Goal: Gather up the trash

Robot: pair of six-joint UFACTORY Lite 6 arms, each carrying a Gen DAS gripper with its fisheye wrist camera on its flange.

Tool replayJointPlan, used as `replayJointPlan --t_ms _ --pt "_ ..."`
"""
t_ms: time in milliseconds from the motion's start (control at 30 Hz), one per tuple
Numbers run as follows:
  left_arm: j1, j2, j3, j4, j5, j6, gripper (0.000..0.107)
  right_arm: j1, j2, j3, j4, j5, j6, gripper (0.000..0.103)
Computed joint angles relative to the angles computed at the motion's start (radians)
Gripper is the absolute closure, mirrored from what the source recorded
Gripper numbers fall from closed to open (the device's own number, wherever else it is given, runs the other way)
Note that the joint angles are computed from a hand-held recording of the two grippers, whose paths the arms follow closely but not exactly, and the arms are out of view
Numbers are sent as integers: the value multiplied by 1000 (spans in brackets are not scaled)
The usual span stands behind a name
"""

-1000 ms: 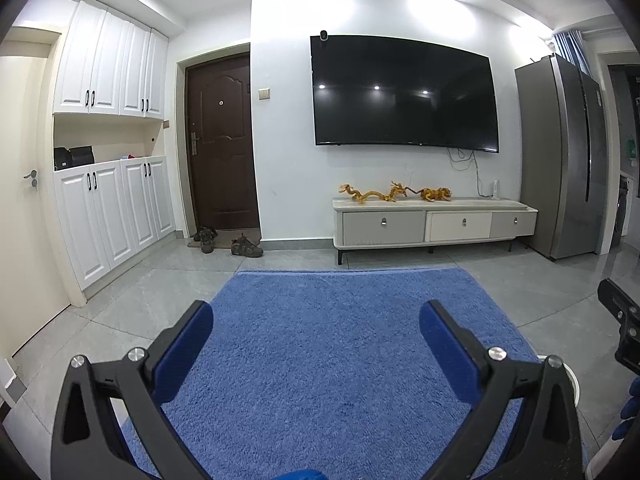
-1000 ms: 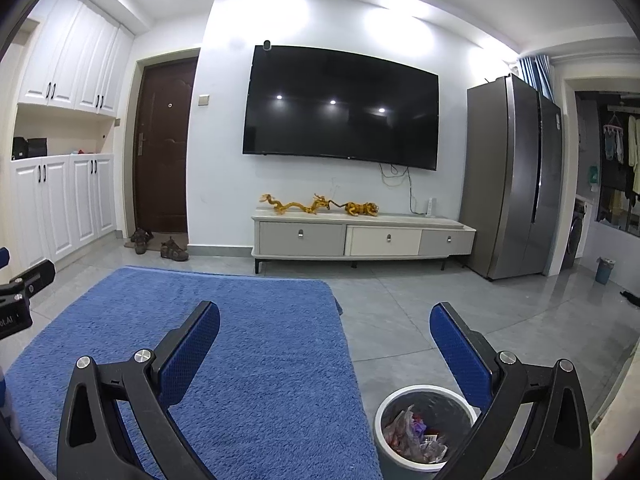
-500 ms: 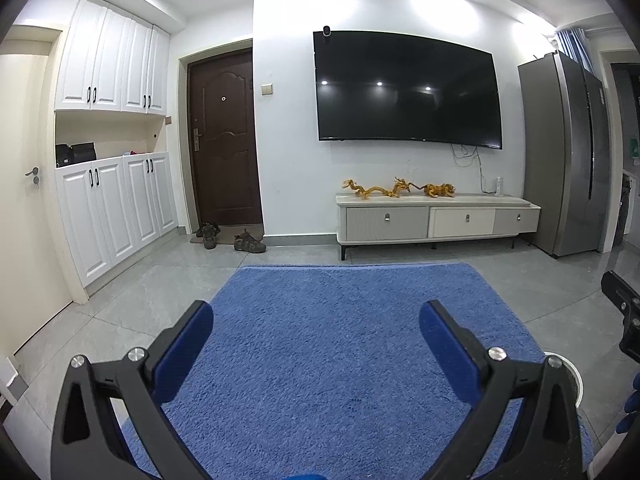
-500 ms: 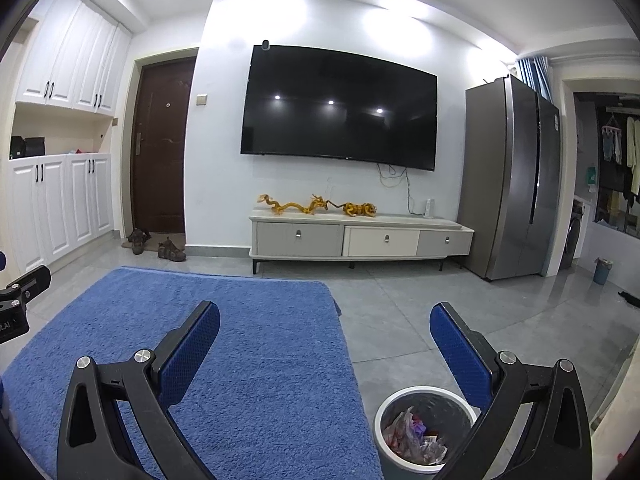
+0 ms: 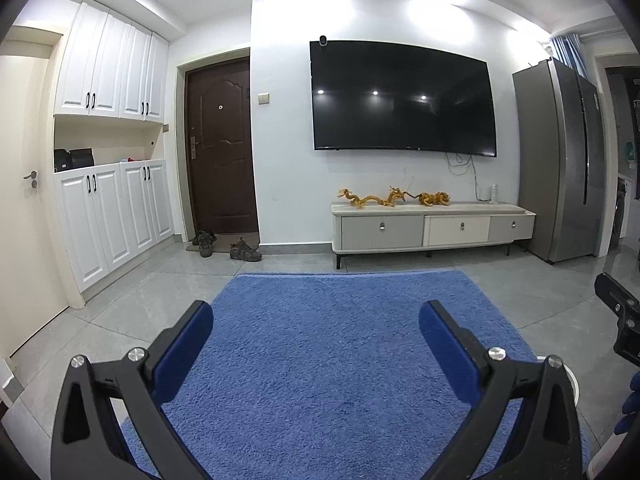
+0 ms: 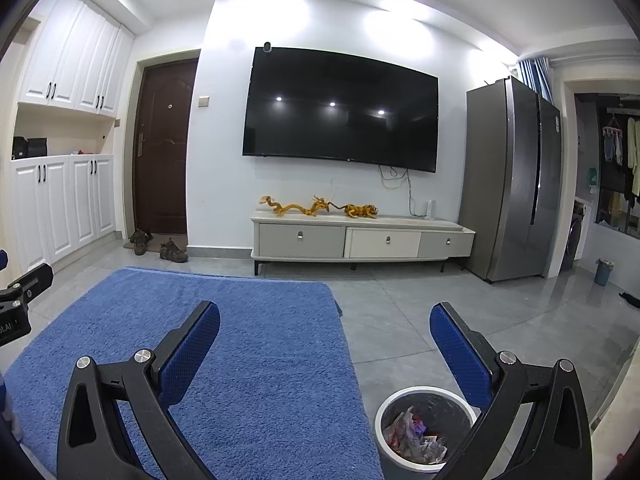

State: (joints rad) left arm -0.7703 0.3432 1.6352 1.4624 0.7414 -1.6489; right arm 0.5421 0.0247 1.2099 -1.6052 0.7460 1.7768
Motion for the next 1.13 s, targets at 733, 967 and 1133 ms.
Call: replayJointPlan --t_ms 733,967,1133 --pt "-22 -168 -139 35 21 -44 4 106 -67 -11 12 103 -45 0" --pt "-44 -237 -196 48 38 -63 4 147 -132 -54 0 147 -49 0" --pt "-74 -275 -220 54 65 -67 4 179 -180 -87 -13 177 -47 0"
